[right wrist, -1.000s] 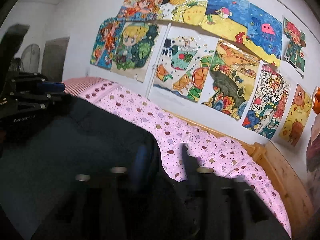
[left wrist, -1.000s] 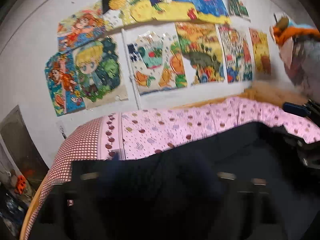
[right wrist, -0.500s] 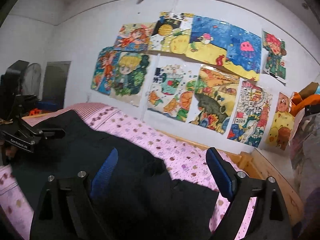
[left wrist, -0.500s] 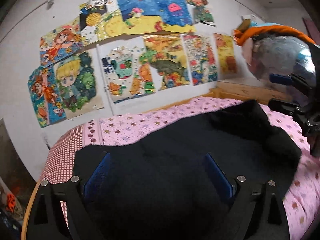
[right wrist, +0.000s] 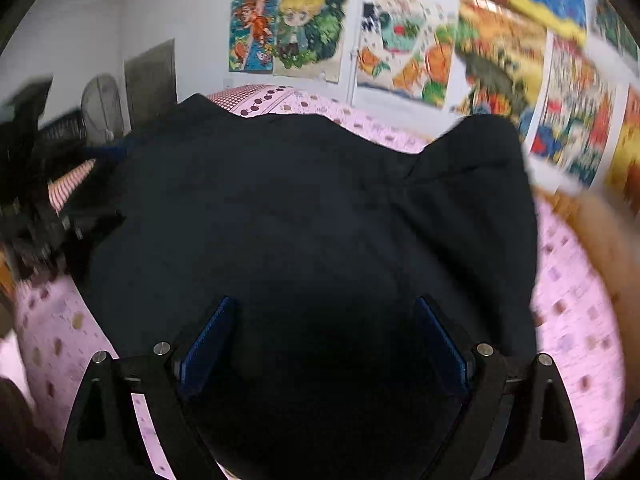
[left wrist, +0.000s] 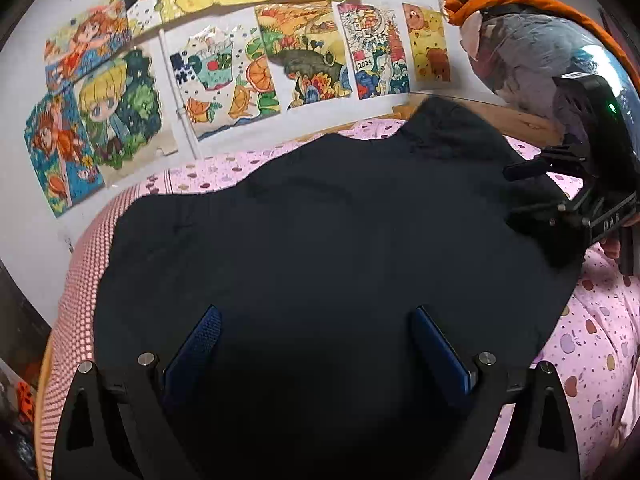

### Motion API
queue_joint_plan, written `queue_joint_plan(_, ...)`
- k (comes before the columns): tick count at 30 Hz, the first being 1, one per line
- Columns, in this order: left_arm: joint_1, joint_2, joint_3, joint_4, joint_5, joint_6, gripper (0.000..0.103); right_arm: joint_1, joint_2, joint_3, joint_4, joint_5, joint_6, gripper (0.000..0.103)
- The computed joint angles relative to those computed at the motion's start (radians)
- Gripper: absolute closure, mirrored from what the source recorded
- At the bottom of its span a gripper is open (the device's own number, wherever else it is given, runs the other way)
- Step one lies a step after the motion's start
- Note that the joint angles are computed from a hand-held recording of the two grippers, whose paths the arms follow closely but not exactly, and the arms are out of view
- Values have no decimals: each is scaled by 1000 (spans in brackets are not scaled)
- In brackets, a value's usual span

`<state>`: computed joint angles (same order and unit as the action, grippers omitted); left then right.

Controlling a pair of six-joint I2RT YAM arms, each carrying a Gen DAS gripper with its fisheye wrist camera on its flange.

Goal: Fold large clothes

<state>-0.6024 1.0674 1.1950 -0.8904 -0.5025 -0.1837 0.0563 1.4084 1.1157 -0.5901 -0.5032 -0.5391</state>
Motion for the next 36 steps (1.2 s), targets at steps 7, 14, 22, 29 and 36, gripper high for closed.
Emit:
queue_joint_plan(7, 89, 55, -23, 101, 34, 69, 0, 44, 125, 39, 29, -18, 78, 15)
queue_joint_plan(14, 156, 157, 7, 173, 38, 117, 0, 99, 229, 112, 77, 77, 164, 15)
queue_joint_plan(22, 250, 334, 156, 174, 61, 111, 0, 126, 379, 265, 98, 138, 223, 15)
queue_joint_plan(29, 306, 437, 232, 200, 93, 132, 0, 125, 491, 364, 139, 184, 282, 15)
queue_joint_plan(36, 380, 570, 354, 178, 133, 94, 0, 108, 646, 552, 84, 202, 330, 15)
